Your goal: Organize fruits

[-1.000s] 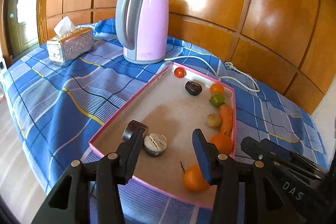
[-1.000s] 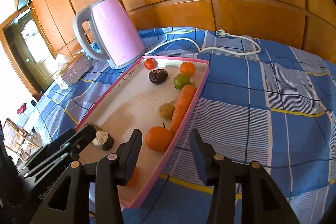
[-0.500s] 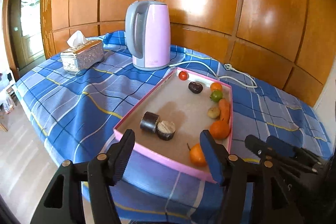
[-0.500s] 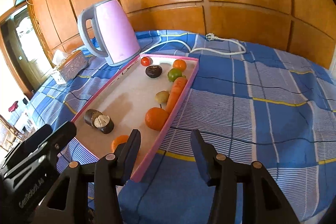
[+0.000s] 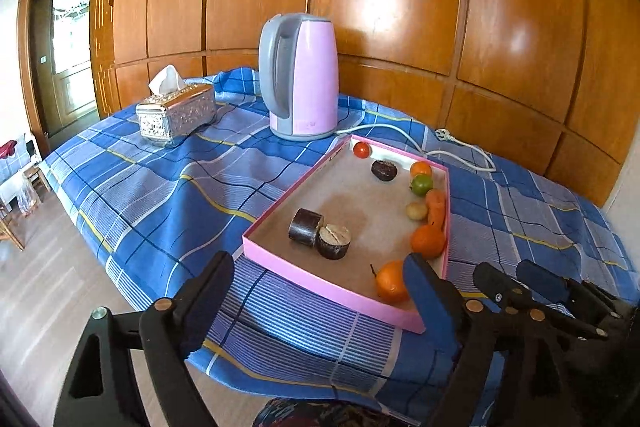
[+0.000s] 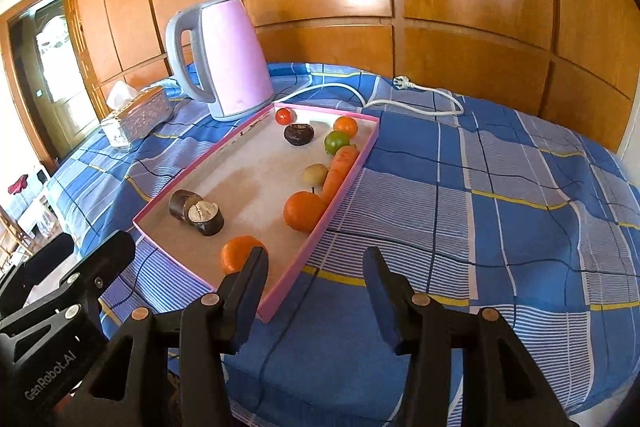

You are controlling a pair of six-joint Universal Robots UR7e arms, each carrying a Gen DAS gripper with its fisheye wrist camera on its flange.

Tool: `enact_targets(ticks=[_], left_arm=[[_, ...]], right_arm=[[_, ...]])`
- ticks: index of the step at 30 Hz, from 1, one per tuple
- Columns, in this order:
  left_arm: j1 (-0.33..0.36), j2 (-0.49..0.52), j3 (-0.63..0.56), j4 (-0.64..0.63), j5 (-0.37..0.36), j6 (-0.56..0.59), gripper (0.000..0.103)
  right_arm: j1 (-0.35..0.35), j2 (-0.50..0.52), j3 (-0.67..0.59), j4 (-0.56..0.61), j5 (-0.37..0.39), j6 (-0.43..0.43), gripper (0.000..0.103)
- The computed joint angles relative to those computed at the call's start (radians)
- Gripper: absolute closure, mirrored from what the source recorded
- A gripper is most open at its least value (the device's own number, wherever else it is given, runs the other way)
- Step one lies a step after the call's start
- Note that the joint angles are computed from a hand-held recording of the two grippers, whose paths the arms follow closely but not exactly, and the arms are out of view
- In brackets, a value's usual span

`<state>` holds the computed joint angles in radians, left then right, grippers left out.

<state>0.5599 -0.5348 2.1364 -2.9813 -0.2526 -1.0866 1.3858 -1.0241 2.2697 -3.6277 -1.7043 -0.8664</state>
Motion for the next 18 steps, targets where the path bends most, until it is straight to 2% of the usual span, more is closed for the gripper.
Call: enact_targets(ticks=[18], left_arm=[[0.008,-0.007,0.004,0.021,-0.003,-0.016,0.012]], right_arm=[[0.005,0.015,-0.005,-0.018,-0.021,-0.008,0.053]])
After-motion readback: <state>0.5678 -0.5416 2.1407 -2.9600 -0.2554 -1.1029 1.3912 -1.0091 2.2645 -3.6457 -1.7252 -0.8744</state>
